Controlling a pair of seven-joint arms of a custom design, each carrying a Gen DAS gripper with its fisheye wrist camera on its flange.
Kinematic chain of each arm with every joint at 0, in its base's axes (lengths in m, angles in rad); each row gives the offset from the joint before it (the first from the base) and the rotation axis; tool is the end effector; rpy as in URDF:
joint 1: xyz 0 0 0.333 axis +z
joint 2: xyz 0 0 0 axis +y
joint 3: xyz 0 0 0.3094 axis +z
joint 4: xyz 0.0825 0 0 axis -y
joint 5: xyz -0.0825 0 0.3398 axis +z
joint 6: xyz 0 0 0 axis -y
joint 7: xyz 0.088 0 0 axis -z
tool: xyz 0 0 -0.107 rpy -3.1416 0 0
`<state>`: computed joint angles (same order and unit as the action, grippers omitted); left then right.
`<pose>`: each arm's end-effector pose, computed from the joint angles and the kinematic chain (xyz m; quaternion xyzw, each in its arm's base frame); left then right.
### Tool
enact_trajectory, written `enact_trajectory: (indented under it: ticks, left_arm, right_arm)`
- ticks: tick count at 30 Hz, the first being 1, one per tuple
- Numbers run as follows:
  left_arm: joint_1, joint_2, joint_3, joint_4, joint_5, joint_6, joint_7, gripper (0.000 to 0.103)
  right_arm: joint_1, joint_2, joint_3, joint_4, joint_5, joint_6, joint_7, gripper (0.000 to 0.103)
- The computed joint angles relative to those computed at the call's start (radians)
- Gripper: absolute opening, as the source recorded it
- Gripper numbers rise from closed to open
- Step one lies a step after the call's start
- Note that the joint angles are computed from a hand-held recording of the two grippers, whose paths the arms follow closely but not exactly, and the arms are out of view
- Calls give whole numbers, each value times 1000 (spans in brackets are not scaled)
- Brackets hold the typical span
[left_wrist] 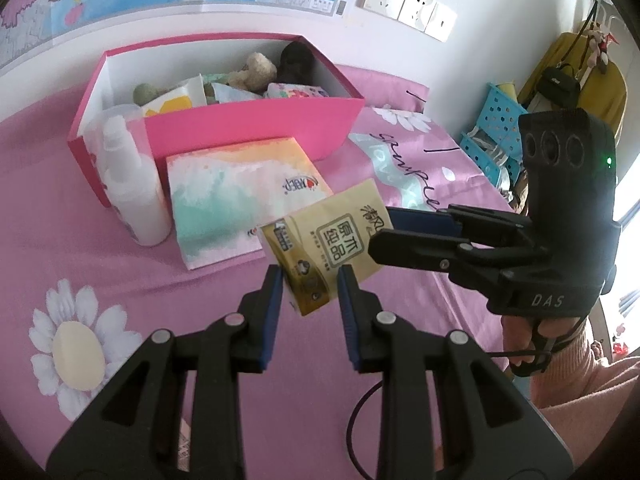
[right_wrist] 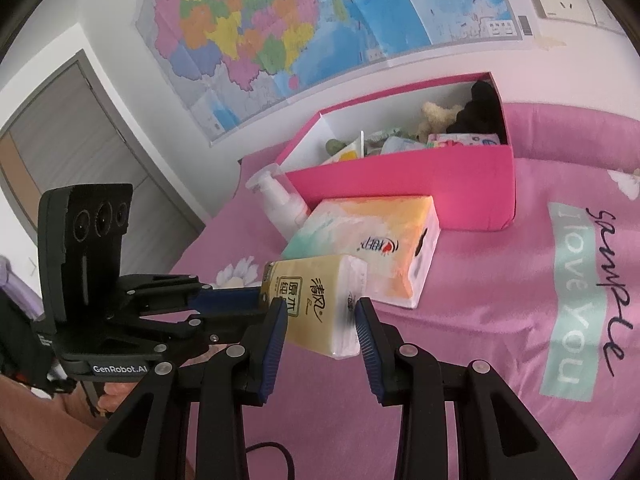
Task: Organize soft objects
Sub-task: 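Carry the yellow tissue pack over the pink box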
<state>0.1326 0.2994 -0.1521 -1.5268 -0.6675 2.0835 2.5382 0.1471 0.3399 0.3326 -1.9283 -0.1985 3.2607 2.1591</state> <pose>0.6338 -0.0303 0.5309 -0.3901 0.8532 -0.3459 0.0158 0.5605 0.2847 0.4682 -0.6253 0.6108 -0.1151 0.4719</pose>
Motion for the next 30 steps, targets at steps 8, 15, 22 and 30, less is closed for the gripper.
enact_trajectory:
  ticks: [8,15,22,30]
  left_arm:
    - [-4,-4,-2,1,-6,25,4,29]
    - [-6,3,-6,16,-8,36,3,29]
    - [-9,9,-11,28,-12,49,6,29]
    - [-9,22,-17,49,-13,53,5,29]
  right_arm:
    - [9,9,-16,21,0,-1,-9,36]
    - [-14,18,4,35,-1,-4,-22,36]
    - [-52,30,41,55,4,-13,-52,36]
    - [-67,34,51,67,20,-17,-80,36]
